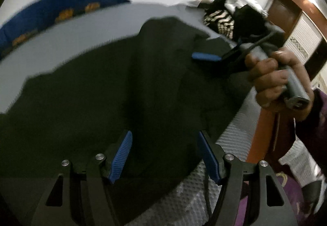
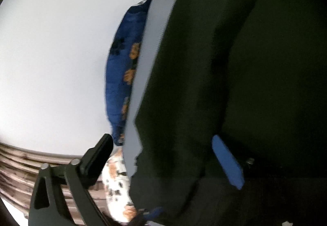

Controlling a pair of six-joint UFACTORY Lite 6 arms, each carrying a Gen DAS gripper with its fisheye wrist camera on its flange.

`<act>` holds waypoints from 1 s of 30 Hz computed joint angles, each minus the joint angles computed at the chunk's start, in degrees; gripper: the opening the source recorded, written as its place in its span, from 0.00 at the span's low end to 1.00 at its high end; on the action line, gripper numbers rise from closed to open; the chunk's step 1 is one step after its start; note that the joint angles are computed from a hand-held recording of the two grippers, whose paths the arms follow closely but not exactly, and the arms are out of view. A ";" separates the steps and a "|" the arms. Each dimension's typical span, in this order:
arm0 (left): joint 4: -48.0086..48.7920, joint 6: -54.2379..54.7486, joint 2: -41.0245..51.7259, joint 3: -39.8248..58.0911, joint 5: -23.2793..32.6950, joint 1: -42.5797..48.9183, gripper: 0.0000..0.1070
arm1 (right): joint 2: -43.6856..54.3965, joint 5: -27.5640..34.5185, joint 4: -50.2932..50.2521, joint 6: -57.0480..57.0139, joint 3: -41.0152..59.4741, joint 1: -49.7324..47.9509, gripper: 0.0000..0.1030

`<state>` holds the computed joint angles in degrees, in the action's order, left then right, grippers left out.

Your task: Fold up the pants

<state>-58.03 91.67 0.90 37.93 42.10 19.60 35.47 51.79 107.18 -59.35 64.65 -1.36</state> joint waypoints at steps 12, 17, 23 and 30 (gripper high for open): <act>-4.24 6.24 -0.28 -2.46 -1.52 1.30 0.65 | -2.79 13.84 11.77 -10.41 -4.04 -2.83 0.97; -6.88 7.97 -0.48 -3.49 -2.62 0.65 0.65 | -6.40 5.02 1.53 -6.16 -8.00 -3.00 0.98; -6.78 6.58 1.44 -1.77 -0.28 1.77 0.65 | -5.27 -5.19 -3.85 -5.32 -6.11 0.37 0.96; -7.11 6.36 1.92 -1.44 0.73 2.34 0.65 | -4.29 4.37 13.51 -16.49 -9.56 0.14 0.98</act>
<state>-65.14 98.03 2.83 36.49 42.82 21.94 31.18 56.16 120.68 -75.84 55.09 -1.22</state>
